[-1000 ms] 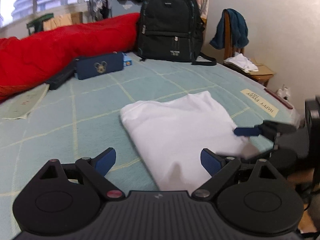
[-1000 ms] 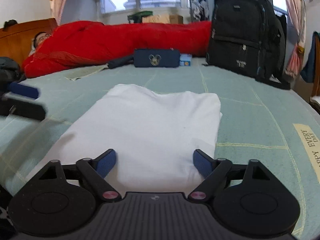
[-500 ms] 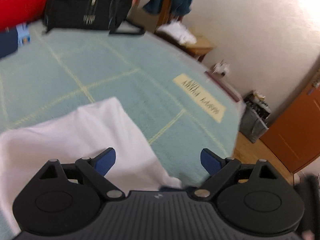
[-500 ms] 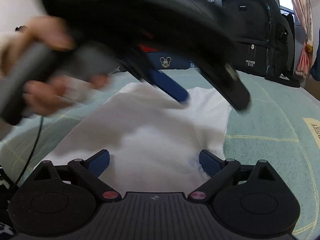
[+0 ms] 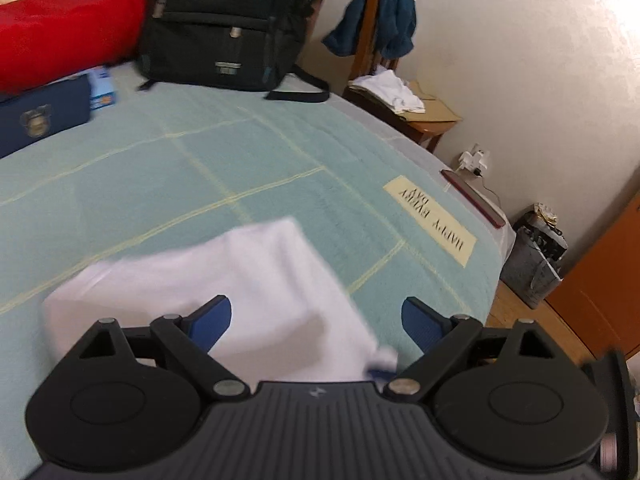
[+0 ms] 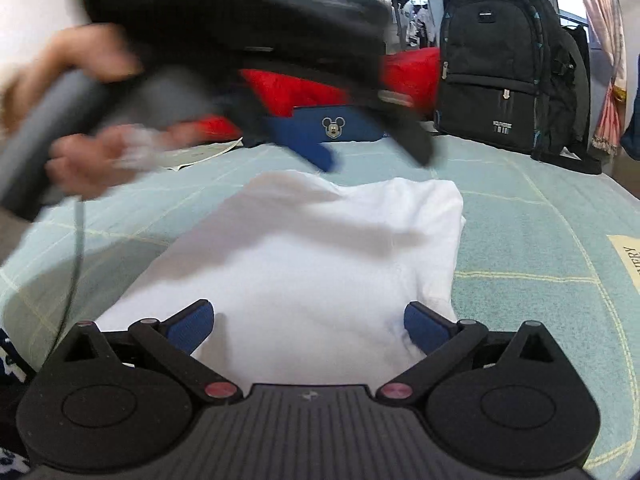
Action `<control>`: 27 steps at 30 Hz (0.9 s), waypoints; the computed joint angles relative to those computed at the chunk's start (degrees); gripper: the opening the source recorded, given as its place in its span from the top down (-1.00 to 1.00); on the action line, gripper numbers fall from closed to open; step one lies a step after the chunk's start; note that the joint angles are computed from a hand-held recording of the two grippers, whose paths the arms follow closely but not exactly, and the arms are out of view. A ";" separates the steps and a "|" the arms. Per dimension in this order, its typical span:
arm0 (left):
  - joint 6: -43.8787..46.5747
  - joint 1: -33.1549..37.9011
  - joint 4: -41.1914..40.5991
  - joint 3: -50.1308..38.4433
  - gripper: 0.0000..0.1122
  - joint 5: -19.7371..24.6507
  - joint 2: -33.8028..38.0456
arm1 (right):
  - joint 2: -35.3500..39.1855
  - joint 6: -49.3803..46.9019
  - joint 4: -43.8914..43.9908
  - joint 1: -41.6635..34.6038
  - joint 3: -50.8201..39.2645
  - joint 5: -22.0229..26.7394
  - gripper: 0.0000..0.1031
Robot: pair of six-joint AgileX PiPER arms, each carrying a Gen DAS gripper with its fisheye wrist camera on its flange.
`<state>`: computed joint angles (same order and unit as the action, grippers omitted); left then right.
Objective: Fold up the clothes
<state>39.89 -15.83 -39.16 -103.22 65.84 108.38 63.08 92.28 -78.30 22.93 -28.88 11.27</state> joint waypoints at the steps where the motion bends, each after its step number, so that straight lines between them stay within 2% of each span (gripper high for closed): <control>1: 0.80 1.51 -0.50 2.48 -0.64 0.10 -1.59 | 0.14 -2.50 2.95 0.89 -0.63 1.29 -1.00; 5: 4.17 7.31 -4.29 12.89 -0.64 0.10 -5.84 | 0.05 -8.67 10.38 4.07 -2.49 6.15 -1.00; 12: 10.65 16.26 -14.03 25.81 -0.64 -0.14 -12.42 | -1.50 -12.03 15.49 11.72 -4.74 17.04 -1.00; 15: 10.17 18.32 -14.66 29.13 -0.66 -4.16 -17.54 | -0.80 -14.78 16.40 12.66 -7.62 19.11 -1.00; 19: 4.92 16.91 -6.59 31.56 -0.66 -12.90 -22.88 | 5.14 -18.79 16.72 11.26 -14.26 17.87 -1.00; 21: 2.93 16.33 -3.49 32.36 -0.66 -15.38 -24.07 | 9.79 -20.74 18.41 9.54 -18.09 16.22 -1.00; 25: 3.68 17.63 -3.59 32.76 -0.66 -14.67 -23.66 | 17.31 -22.43 22.09 8.01 -21.09 15.70 -1.00; 27: 4.17 18.12 -3.19 33.01 -0.66 -15.01 -23.61 | 16.62 -16.52 16.79 8.28 -18.21 14.22 -1.00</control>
